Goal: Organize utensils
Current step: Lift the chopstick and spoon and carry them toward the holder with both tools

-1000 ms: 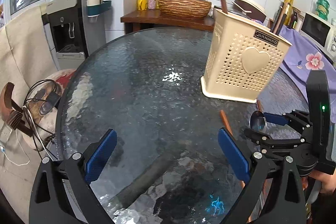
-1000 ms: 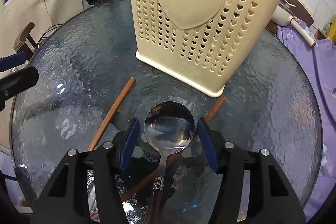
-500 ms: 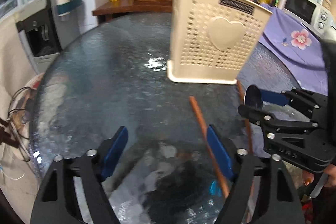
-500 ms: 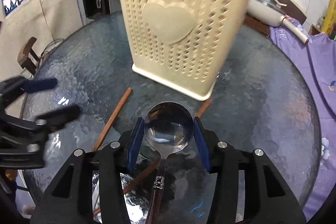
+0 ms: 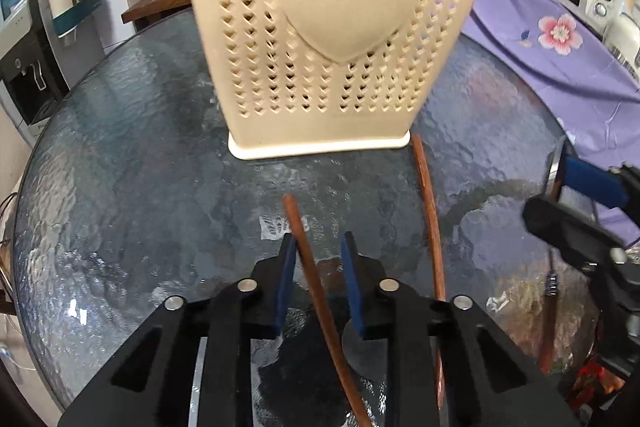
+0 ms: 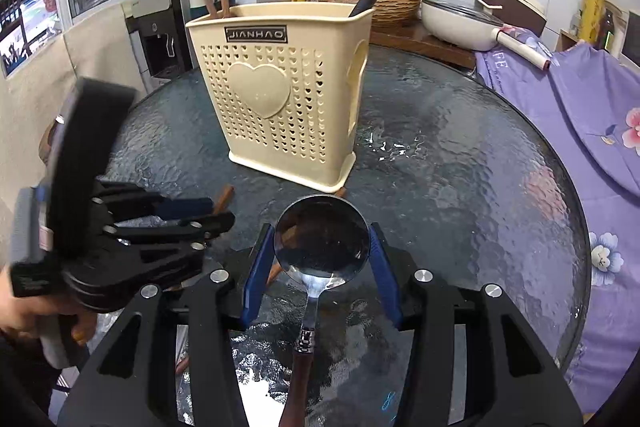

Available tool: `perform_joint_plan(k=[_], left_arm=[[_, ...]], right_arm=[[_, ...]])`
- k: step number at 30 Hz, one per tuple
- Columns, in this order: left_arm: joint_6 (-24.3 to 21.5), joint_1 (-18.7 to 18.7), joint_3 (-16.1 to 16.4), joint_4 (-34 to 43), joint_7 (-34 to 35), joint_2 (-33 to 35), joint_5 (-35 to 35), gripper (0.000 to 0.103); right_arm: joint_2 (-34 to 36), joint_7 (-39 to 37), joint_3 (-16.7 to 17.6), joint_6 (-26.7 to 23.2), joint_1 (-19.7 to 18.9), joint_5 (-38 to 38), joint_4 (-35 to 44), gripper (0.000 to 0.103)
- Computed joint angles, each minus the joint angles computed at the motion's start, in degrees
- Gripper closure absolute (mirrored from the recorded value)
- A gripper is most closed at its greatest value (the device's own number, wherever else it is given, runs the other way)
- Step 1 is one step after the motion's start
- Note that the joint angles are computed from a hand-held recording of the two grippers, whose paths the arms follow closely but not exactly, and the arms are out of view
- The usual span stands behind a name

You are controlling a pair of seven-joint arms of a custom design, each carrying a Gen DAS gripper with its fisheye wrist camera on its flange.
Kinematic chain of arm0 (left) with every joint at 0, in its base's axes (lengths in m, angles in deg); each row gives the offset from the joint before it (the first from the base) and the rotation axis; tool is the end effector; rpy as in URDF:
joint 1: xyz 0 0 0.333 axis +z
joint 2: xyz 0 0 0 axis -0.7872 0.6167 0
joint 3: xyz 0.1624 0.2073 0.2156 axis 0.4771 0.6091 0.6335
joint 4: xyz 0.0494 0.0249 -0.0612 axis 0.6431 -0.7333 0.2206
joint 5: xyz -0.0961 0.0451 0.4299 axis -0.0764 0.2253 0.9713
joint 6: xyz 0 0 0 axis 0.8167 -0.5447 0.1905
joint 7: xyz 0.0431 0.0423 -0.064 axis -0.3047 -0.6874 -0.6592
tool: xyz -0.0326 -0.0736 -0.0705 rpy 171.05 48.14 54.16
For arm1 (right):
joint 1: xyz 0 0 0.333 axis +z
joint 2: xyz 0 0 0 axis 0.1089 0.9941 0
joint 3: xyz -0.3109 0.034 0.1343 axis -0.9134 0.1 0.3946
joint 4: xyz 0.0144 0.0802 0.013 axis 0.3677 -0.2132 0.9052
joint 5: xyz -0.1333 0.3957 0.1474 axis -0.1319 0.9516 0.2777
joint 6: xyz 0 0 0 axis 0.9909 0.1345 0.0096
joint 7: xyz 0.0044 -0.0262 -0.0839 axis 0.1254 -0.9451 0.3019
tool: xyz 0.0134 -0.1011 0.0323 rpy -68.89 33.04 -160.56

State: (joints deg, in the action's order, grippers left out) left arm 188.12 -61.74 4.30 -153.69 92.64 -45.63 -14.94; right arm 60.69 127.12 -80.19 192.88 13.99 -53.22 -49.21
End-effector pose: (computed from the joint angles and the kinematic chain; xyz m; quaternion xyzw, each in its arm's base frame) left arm 0.6269 -0.2498 0.5217 -0.5649 0.7707 -0.2551 0.1476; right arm 0.6101 0.0690 0.5623 -0.7205 0.5723 -0.2289 0.3178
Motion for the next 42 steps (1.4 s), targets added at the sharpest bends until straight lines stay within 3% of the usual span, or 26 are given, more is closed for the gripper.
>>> perform_joint_plan(k=[3, 7, 17, 21, 30, 42], left_arm=[[-0.45, -0.41, 0.09, 0.39, -1.61, 0.23, 2.47, 0.083], [-0.65, -0.97, 0.31, 0.88, -4.81, 0.70, 6.39, 0.092], [-0.48, -0.62, 0.24, 1.64, -6.05, 1.34, 6.86, 0.095], [-0.02, 0.29, 0.06, 1.15, -3.80, 0.86, 3.18, 0.096], [6.81, 0.80, 0.90, -4.00, -0.18, -5.76, -2.07, 0.096], [13.98, -1.86, 3.92, -9.18, 2.66, -14.46, -5.46, 0.096]], right_arm=[[-0.54, -0.85, -0.08, 0.50, 0.23, 0.70, -0.41, 0.055], [-1.26, -1.13, 0.04, 1.01, 0.46, 1.02, -1.03, 0.055], [-2.11, -0.82, 0.31, 1.12, 0.77, 0.66, -1.93, 0.055], [-2.49, -0.56, 0.36, 1.30, 0.86, 0.60, -2.19, 0.055], [-3.64, -2.69, -0.21, 1.78, 1.67, 3.63, -2.49, 0.055], [-7.42, -8.25, -1.08, 2.23, 3.54, 8.63, -2.96, 0.055]])
